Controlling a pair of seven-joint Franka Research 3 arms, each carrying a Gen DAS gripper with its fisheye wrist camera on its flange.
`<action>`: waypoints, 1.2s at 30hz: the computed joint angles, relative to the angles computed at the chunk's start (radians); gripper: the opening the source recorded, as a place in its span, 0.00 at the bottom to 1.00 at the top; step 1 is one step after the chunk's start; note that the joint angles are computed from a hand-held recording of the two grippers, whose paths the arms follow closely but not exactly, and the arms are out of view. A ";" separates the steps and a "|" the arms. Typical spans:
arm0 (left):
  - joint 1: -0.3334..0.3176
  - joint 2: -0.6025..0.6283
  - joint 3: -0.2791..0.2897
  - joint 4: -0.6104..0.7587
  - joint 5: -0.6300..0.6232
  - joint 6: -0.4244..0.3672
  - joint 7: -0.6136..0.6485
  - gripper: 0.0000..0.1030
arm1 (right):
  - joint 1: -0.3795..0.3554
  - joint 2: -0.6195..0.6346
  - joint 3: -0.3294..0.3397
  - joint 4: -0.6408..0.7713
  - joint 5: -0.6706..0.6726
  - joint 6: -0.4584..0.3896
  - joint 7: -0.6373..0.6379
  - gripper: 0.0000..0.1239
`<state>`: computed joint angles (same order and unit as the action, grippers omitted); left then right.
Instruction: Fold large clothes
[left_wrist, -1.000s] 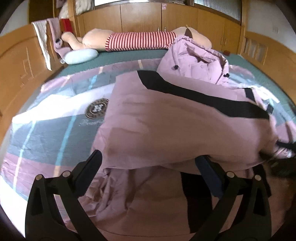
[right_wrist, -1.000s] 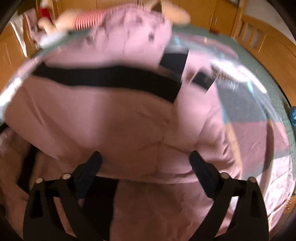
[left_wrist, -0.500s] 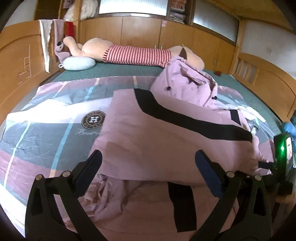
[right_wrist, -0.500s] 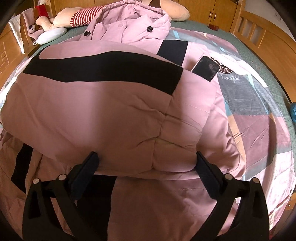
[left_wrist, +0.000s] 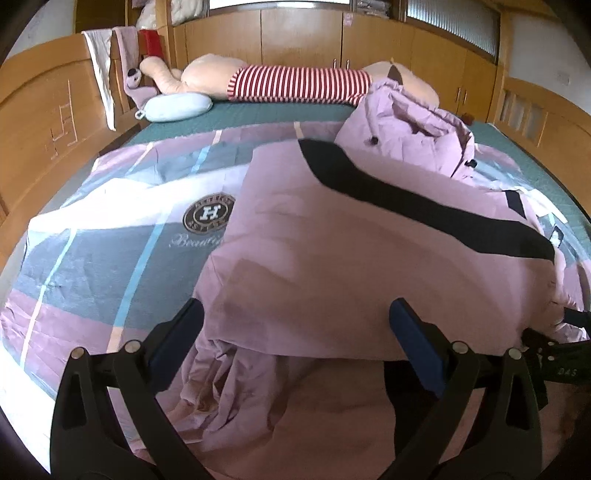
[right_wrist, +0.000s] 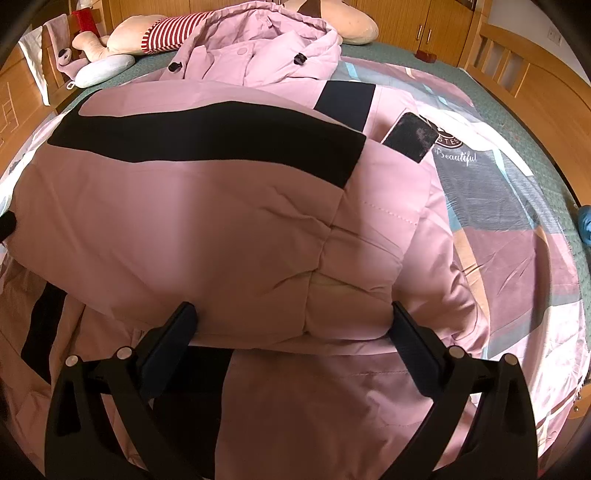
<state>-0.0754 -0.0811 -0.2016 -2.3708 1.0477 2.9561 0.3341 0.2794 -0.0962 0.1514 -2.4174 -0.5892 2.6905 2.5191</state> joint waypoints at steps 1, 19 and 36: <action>-0.001 0.003 0.002 -0.001 -0.012 0.005 0.008 0.98 | 0.000 0.000 0.000 0.001 0.000 0.000 0.001 0.82; -0.047 0.052 0.005 0.031 -0.043 -0.092 0.071 0.98 | 0.002 0.001 0.002 0.003 -0.020 -0.008 0.014 0.82; -0.067 0.066 0.013 0.037 -0.056 -0.117 0.086 0.98 | 0.010 0.012 0.001 0.013 -0.079 -0.023 0.062 0.82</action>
<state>-0.1419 -0.0147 -0.1881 -2.3341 0.9922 2.8393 0.4199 0.2897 -0.0842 0.1521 -2.4041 -0.6685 2.6671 2.5814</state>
